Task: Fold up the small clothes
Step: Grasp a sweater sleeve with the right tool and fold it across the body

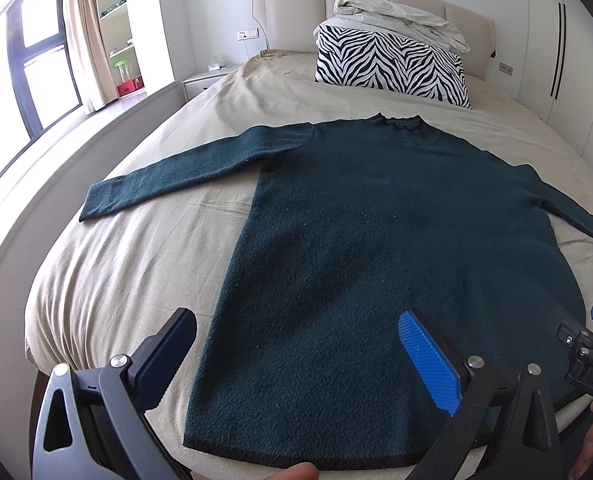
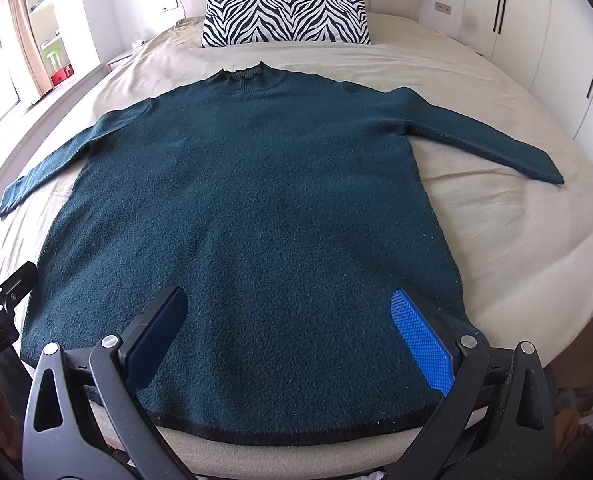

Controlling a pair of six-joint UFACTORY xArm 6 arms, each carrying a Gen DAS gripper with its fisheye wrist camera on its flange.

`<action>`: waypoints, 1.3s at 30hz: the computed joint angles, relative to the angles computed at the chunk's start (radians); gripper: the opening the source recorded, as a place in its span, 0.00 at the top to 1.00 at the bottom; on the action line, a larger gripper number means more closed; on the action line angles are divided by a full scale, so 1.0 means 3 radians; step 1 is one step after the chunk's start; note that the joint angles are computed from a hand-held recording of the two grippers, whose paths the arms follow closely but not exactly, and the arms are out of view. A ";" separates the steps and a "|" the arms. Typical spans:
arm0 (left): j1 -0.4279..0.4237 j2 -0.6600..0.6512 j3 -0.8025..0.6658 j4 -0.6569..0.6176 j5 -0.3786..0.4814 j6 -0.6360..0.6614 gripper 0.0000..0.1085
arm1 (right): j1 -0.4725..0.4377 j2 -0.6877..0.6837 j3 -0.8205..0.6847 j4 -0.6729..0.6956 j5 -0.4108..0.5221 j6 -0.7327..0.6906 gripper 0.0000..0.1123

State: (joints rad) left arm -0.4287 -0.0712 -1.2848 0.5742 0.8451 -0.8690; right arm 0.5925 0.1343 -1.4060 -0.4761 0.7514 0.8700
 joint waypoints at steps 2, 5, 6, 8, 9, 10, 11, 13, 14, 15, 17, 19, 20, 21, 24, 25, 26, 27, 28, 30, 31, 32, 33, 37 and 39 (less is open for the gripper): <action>0.0012 0.0050 -0.0034 -0.0048 -0.0042 0.0035 0.05 | -0.0020 0.0026 -0.0017 0.0040 0.0005 -0.0026 0.08; 0.0007 0.0144 -0.0100 0.0007 -0.0101 0.0036 0.05 | -0.0075 0.0071 -0.0057 0.0120 0.0010 -0.0115 0.08; 0.0014 0.0187 -0.0139 -0.0006 -0.0115 0.0061 0.05 | -0.0105 0.0086 -0.0069 0.0158 0.0003 -0.0158 0.08; 0.0049 0.0308 -0.0259 -0.0175 -0.0118 0.0193 0.05 | -0.0205 0.0103 -0.0061 0.0323 -0.0095 -0.0301 0.08; 0.0086 0.0375 -0.0324 -0.0333 -0.0148 0.0297 0.05 | -0.0275 0.0107 -0.0053 0.0458 -0.0150 -0.0399 0.08; 0.0123 0.0447 -0.0392 -0.0500 -0.0183 0.0404 0.05 | -0.0362 0.0108 -0.0039 0.0621 -0.0219 -0.0515 0.08; 0.0155 0.0531 -0.0481 -0.0656 -0.0184 0.0522 0.05 | -0.0465 0.0102 -0.0013 0.0783 -0.0307 -0.0624 0.08; 0.0207 0.0670 -0.0620 -0.0866 -0.0235 0.0664 0.05 | -0.0720 0.0070 0.0068 0.1108 -0.0534 -0.0833 0.08; 0.0231 0.0713 -0.0647 -0.0938 -0.0320 0.0694 0.05 | -0.0884 0.0042 0.0146 0.1371 -0.0722 -0.1001 0.09; 0.0254 0.0759 -0.0680 -0.0965 -0.0403 0.0705 0.05 | -0.1056 0.0018 0.0231 0.1720 -0.0923 -0.1213 0.09; 0.0276 0.0856 -0.0757 -0.0907 -0.0559 0.0717 0.05 | -0.1386 0.0001 0.0405 0.2417 -0.1336 -0.1488 0.13; 0.0297 0.0949 -0.0834 -0.0964 -0.0732 0.0809 0.05 | -0.1689 0.0097 0.0411 0.3115 -0.1510 -0.1663 0.26; 0.0293 0.1011 -0.0919 -0.0972 -0.0720 0.0856 0.05 | -0.1844 0.0182 0.0346 0.3464 -0.1453 -0.1781 0.34; 0.0272 0.1108 -0.1081 -0.0926 -0.0577 0.0886 0.05 | -0.2011 0.0291 0.0256 0.3813 -0.1346 -0.1910 0.41; 0.0270 0.1390 -0.1518 -0.1161 -0.0269 0.1077 0.05 | -0.2345 0.0636 -0.0020 0.4623 -0.1242 -0.2375 0.47; 0.0288 0.1425 -0.1549 -0.1309 -0.0328 0.1152 0.05 | -0.2420 0.0751 -0.0140 0.4890 -0.1199 -0.2541 0.50; 0.0292 0.1457 -0.1578 -0.1347 -0.0378 0.1162 0.05 | -0.2498 0.0884 -0.0298 0.5144 -0.1138 -0.2702 0.50; 0.0287 0.1500 -0.1631 -0.1340 -0.0393 0.1163 0.05 | -0.2548 0.0996 -0.0439 0.5293 -0.1113 -0.2770 0.50; 0.0279 0.1549 -0.1698 -0.1358 -0.0380 0.1189 0.05 | -0.2588 0.1108 -0.0585 0.5342 -0.1122 -0.2754 0.50; 0.0279 0.1650 -0.1828 -0.1543 -0.0343 0.1296 0.05 | -0.2683 0.1393 -0.0945 0.5357 -0.1138 -0.2657 0.50; 0.0283 0.1681 -0.1851 -0.1658 -0.0369 0.1348 0.05 | -0.2730 0.1535 -0.1120 0.5436 -0.1139 -0.2642 0.50; 0.0287 0.1702 -0.1858 -0.1769 -0.0406 0.1401 0.05 | -0.2764 0.1671 -0.1292 0.5496 -0.1139 -0.2601 0.50; 0.0292 0.1728 -0.1875 -0.1886 -0.0432 0.1459 0.07 | -0.2843 0.1858 -0.1551 0.5416 -0.1077 -0.2475 0.55; 0.0336 0.1916 -0.2080 -0.2442 -0.0377 0.1732 0.27 | -0.2968 0.2429 -0.2498 0.4149 -0.0703 -0.1706 0.86; 0.0366 0.2039 -0.2222 -0.2648 -0.0349 0.1804 0.39 | -0.2935 0.2572 -0.2874 0.3691 -0.0537 -0.1478 0.92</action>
